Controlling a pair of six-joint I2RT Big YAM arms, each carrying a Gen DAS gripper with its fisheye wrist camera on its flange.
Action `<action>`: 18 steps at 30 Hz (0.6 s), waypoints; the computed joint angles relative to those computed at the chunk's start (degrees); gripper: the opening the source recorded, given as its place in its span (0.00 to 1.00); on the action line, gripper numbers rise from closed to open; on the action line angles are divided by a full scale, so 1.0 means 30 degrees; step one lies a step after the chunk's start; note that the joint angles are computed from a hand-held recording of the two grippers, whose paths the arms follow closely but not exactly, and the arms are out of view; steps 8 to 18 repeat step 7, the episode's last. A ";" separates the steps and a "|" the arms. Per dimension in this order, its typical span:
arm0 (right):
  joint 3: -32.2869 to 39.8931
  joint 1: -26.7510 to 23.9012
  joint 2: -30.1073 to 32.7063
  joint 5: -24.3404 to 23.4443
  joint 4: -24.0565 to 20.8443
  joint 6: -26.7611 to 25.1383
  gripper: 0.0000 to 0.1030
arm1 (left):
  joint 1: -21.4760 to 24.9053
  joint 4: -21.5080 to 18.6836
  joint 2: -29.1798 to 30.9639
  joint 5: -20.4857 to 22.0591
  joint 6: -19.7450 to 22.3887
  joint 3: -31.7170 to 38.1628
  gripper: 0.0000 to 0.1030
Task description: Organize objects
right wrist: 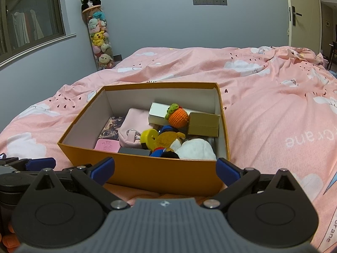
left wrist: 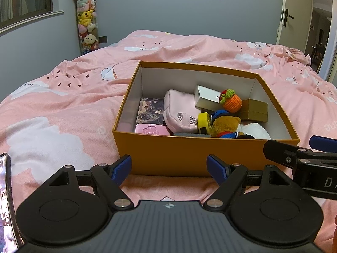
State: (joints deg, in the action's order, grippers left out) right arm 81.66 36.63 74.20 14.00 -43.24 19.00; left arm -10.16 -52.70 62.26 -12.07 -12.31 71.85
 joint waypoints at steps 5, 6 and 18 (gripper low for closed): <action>0.0000 0.0018 -0.0007 -0.0011 -0.0028 0.0018 0.99 | 0.0080 -0.0043 -0.0042 0.0069 0.0087 -0.0040 0.91; -0.0001 0.0024 -0.0008 0.0005 -0.0029 0.0016 0.99 | 0.0111 -0.0034 -0.0058 0.0085 0.0121 -0.0061 0.91; -0.0001 0.0024 -0.0008 0.0005 -0.0029 0.0016 0.99 | 0.0105 -0.0025 -0.0046 0.0077 0.0118 -0.0055 0.92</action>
